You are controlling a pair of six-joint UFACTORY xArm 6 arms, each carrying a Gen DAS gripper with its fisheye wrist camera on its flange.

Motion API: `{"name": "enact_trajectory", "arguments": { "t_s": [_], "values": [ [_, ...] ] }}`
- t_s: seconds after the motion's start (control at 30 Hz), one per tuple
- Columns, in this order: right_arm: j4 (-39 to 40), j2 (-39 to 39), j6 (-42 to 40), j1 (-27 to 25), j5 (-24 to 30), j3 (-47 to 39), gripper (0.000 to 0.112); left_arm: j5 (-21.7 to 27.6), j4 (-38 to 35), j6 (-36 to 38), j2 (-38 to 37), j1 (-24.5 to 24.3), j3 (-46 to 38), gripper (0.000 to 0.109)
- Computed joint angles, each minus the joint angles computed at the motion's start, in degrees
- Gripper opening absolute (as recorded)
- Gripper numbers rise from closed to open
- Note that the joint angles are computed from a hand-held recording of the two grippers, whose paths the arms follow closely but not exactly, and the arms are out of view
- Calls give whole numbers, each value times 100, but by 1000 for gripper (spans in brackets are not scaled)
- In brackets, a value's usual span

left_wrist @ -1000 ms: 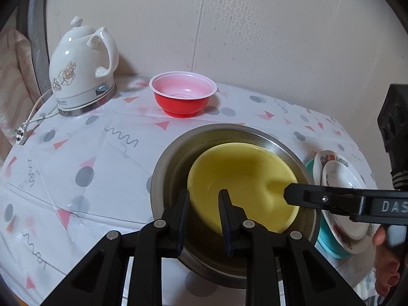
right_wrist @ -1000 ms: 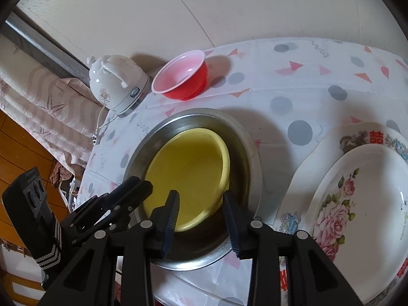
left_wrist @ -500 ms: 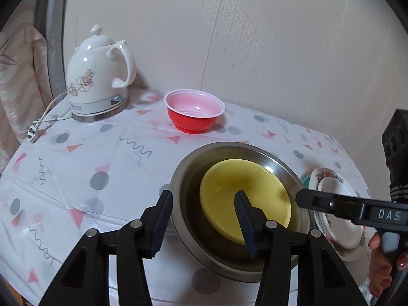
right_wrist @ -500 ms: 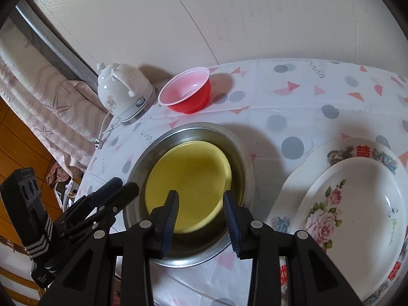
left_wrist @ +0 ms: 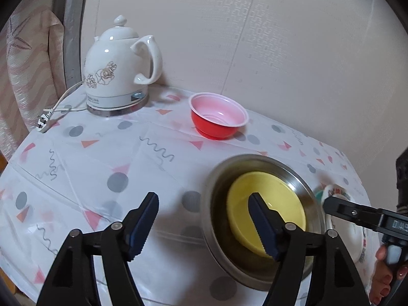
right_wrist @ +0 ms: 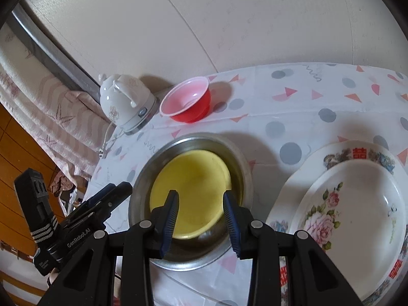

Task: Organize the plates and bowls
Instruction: 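Open both grippers and withdraw them from the yellow bowl rim, then move both grippers to the pink-and-red bowl and close them on its rim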

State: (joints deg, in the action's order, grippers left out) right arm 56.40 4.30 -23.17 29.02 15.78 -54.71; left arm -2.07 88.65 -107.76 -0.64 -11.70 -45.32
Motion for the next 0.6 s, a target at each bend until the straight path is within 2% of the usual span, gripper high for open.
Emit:
{"name": "enact_trajectory", "arguments": {
  "t_s": [0.23,0.47,0.53,0.6],
  "values": [
    [-5,226,105,-129,13,-258,36,91,-1716,1605,118,158,16,86],
    [252,552,-152,-289,204,-697,36,273,-2063,2010,408,218,-400,88],
    [289,650,-172,-328,241,-822,36,228,-1657,1682,561,286,-629,88],
    [219,787,-121,-384,288,-987,36,270,-1696,1830,740,296,-838,87]
  ]
}}
